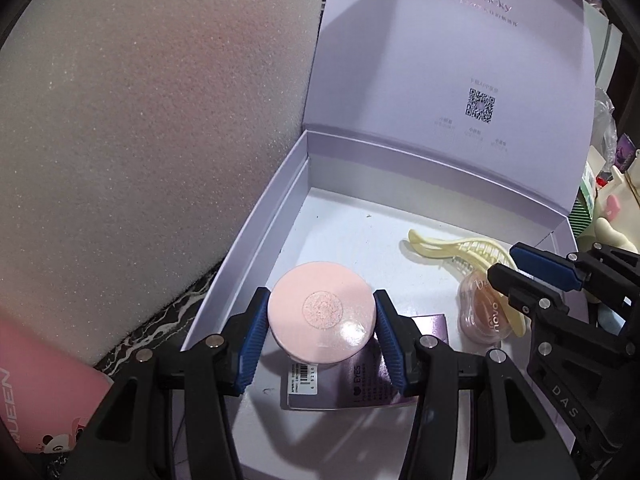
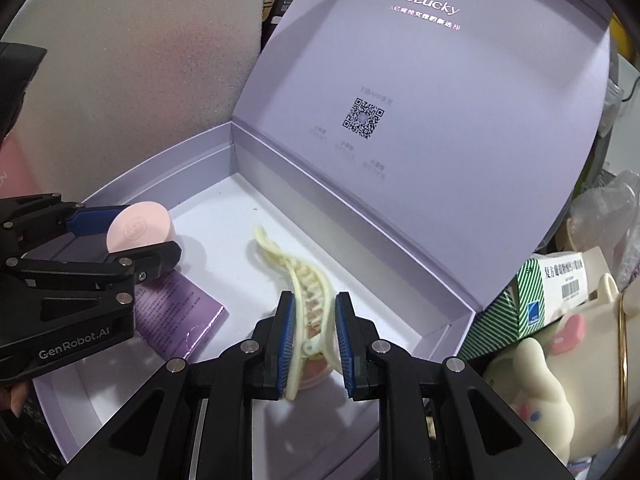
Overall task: Organize rigid objects
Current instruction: 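Set the pink compact on the purple box with left tool while right tool lowers the cream claw clip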
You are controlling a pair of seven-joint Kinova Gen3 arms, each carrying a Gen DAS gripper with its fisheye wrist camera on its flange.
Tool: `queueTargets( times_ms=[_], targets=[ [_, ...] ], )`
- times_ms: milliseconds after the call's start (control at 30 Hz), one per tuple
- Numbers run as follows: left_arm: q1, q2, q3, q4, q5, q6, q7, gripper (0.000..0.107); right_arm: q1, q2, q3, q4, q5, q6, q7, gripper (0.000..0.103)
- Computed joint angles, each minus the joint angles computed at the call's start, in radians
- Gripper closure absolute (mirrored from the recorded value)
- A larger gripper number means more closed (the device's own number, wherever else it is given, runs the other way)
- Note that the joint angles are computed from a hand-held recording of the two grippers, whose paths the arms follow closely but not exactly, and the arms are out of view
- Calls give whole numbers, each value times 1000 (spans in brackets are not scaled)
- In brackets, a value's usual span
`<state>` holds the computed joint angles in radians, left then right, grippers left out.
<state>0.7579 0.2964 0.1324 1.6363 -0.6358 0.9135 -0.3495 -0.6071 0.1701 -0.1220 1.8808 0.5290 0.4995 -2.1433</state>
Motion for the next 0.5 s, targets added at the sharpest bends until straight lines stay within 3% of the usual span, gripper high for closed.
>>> queueTargets(
  times_ms=[200,333,400,500],
  targets=[
    [5,30,3,-46,20,47,-22,57,-22,7,6,-7,27,10,-39,82],
    [19,52,-1,-97,30,108,-43,57,-34,-7,5,0,57,19,-79,70],
    [23,51,-4,-106,35,114,-45,57,-38,-21,-1,4,73,29,-100,69],
    [26,46,-6,-112,41,121,-49,50,-39,-34,-8,15,104,34,-142,65]
  ],
)
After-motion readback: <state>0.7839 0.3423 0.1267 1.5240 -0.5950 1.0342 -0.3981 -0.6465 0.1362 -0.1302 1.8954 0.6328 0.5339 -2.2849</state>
